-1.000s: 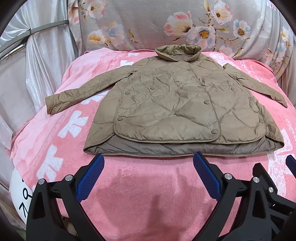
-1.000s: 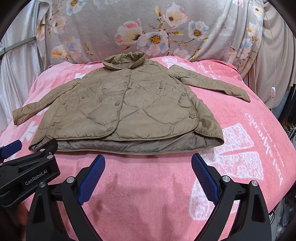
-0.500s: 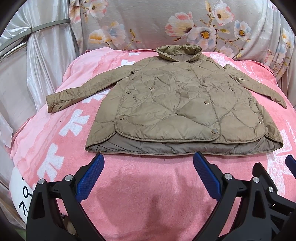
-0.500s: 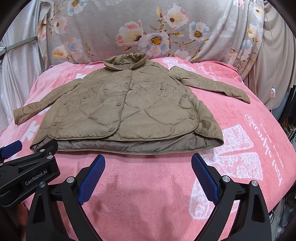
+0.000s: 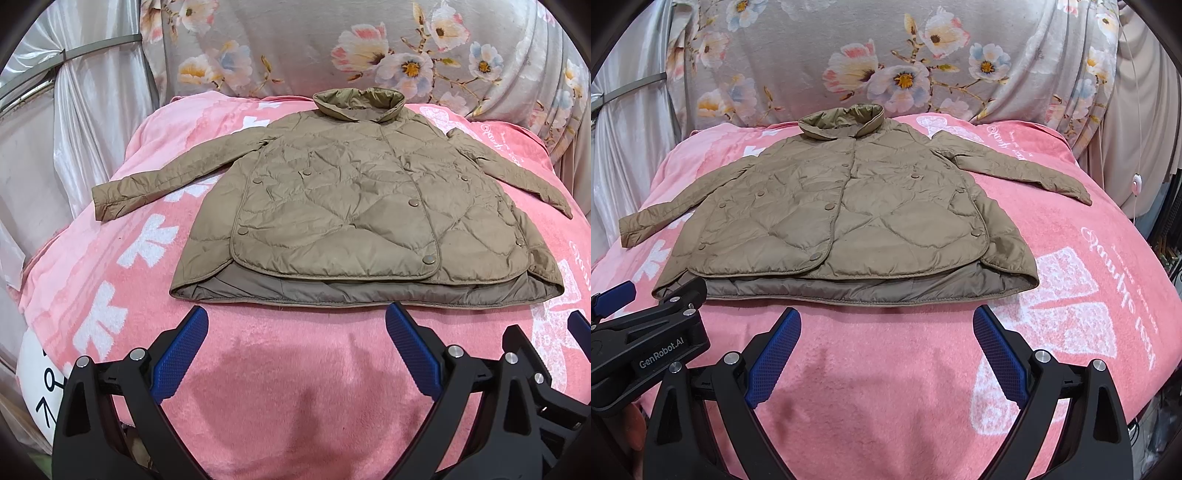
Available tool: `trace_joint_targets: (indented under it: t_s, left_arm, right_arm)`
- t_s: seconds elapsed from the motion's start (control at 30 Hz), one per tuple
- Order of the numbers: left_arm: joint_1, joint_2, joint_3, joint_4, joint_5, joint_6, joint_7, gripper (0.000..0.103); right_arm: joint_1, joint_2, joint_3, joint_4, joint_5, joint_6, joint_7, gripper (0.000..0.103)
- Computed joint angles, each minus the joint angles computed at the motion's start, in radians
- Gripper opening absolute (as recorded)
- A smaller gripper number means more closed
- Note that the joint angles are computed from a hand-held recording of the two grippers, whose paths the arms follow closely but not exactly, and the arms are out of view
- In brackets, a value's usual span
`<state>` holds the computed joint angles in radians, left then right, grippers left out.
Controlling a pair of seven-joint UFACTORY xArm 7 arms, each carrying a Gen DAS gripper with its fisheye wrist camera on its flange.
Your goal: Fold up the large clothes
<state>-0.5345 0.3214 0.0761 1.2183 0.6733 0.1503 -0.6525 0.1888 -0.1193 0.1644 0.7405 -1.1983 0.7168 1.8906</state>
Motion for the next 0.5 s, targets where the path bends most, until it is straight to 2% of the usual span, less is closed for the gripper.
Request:
trace_joint_targets:
  t_s: [0.5]
  left_arm:
    - [0.007, -0.003, -0.007, -0.002, -0.011, 0.002, 0.011, 0.094]
  right_arm:
    - [0.004, 0.003, 0.000, 0.005, 0.007, 0.006, -0.006, 0.092]
